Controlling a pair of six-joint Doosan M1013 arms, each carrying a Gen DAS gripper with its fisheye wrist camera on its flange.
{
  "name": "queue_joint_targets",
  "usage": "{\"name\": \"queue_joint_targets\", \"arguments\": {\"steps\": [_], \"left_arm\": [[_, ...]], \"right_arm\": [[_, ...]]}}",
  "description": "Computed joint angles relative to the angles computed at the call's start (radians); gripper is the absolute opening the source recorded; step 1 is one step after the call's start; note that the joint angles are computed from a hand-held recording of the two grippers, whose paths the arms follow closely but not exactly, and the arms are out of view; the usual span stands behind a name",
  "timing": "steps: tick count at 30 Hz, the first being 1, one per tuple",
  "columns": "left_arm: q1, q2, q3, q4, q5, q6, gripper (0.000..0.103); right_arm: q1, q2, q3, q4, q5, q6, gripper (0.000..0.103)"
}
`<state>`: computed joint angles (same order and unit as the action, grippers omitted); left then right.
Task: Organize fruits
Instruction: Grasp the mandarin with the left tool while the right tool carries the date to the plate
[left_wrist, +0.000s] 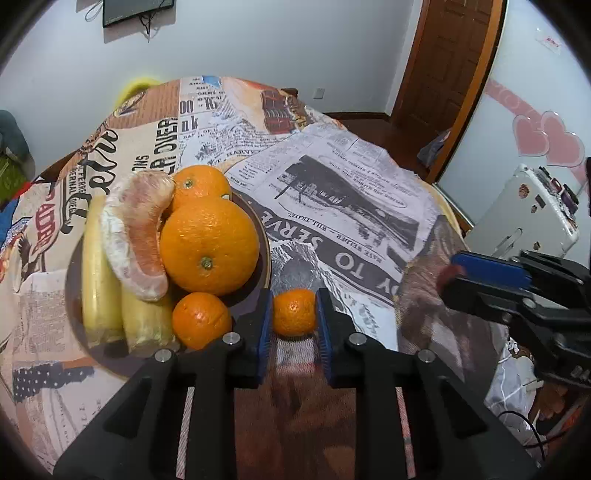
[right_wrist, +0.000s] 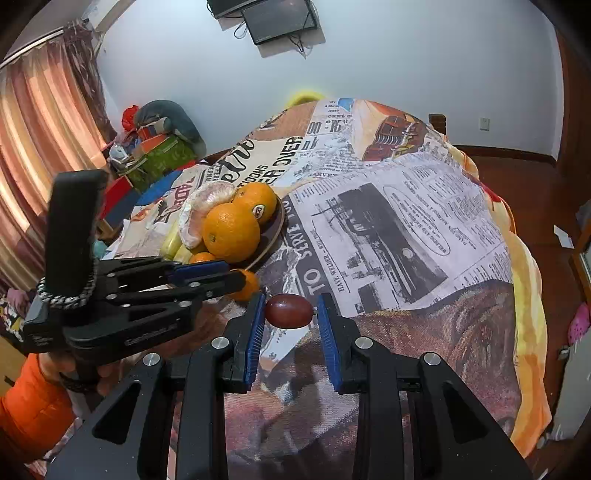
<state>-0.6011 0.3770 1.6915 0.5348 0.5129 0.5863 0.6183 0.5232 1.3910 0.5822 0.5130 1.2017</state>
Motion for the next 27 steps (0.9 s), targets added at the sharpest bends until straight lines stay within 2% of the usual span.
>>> {"name": "queue_joint_targets", "arguments": {"steps": [1,2,3,7,9,11,13,14,20,21,22,27], "left_arm": [[-0.003,-0.005,0.004,0.005,-0.003,-0.004,0.020],[-0.006,-0.011,0.007,0.010,-0.002,-0.005,0.008],[-0.008,-0.014,0.007,0.006,0.001,0.002,0.002],[-0.017,-0.033,0.015,0.005,0.004,0.033,0.002],[-0.024,-0.034,0.014,0.014,0.026,0.034,0.006],[-0.018,-0.031,0.010,-0.052,0.028,0.090,0.028],[-0.021,-0.022,0.007,-0.036,0.037,0.072,0.042],[-0.022,-0.017,0.004,-0.025,0.045,0.063,0.045],[-0.013,0.023,-0.018,-0.078,0.063,0.107,0.045],[-0.013,0.028,-0.020,-0.073,0.064,0.099,0.042],[-0.016,0.032,-0.020,-0.037,0.074,0.058,0.034],[-0.018,0.013,0.004,-0.002,0.037,0.014,0.033]], "right_arm": [[0.001,-0.001,0.000,0.001,-0.001,-0.001,0.027],[0.002,-0.002,0.000,0.003,-0.003,-0.003,0.027],[0.003,-0.002,0.001,0.006,-0.005,-0.005,0.027],[0.006,-0.005,0.003,0.015,-0.007,-0.012,0.027],[0.006,-0.006,0.003,0.019,-0.007,-0.016,0.027],[0.007,-0.006,0.005,0.024,-0.008,-0.020,0.027],[0.006,-0.006,0.005,0.022,-0.008,-0.015,0.027],[0.005,-0.006,0.005,0.022,-0.007,-0.014,0.027],[0.000,-0.009,0.010,0.006,-0.008,0.004,0.027],[-0.001,-0.009,0.010,0.001,-0.008,0.009,0.027],[-0.001,-0.009,0.011,-0.004,-0.008,0.014,0.027],[0.000,-0.002,0.003,-0.023,0.002,0.034,0.027]]}}
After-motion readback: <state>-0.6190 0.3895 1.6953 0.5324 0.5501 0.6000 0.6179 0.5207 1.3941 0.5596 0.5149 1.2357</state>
